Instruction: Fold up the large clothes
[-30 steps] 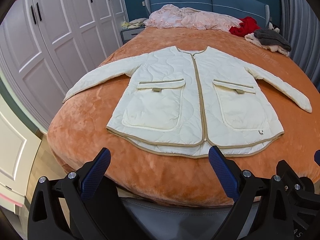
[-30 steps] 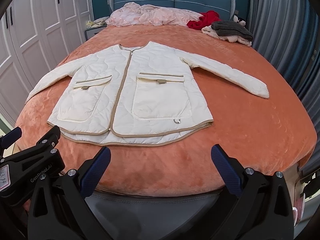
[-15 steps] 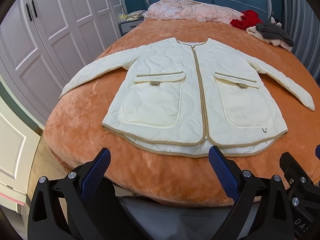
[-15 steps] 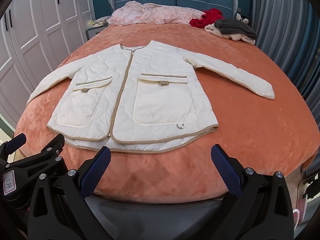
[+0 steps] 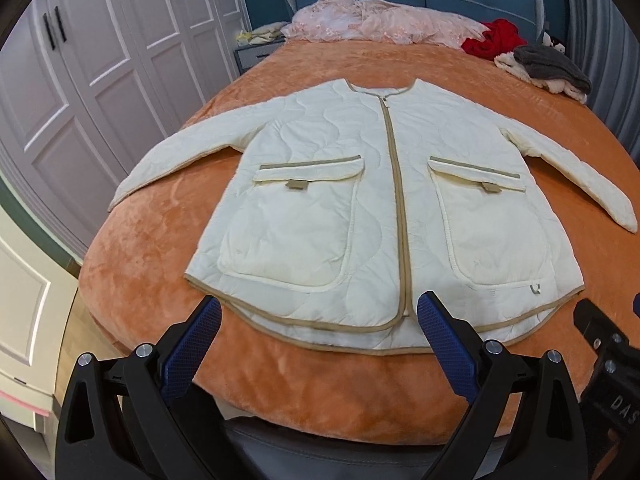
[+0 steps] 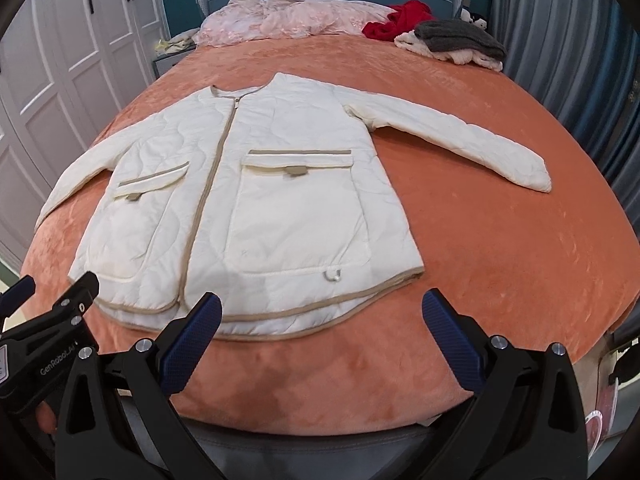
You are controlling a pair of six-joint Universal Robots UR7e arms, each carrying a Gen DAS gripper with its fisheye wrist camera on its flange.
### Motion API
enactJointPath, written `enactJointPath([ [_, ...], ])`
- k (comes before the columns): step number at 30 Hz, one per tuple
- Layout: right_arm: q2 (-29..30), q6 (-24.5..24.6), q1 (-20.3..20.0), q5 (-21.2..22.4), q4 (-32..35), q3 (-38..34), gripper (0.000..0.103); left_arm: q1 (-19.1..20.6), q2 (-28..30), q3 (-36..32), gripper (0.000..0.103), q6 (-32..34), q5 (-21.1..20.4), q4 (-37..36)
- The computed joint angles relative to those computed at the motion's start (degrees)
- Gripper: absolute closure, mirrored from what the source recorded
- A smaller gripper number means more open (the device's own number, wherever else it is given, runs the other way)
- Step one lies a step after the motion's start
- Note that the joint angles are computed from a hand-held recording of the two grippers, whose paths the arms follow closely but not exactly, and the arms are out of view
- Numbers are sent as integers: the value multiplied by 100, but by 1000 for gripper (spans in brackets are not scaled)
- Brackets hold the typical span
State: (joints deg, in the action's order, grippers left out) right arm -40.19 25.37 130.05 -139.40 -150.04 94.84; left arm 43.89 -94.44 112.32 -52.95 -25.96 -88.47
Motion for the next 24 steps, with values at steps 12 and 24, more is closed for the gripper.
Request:
enactJointPath([
  [12,-886,-224,-1945,397,-1848,412,5,458,538,-252,8,983,23,-1065],
  [24,-931,218,-3535,977,-3241,-11,6,1004,1094,-611,6,1356,172,-1686],
])
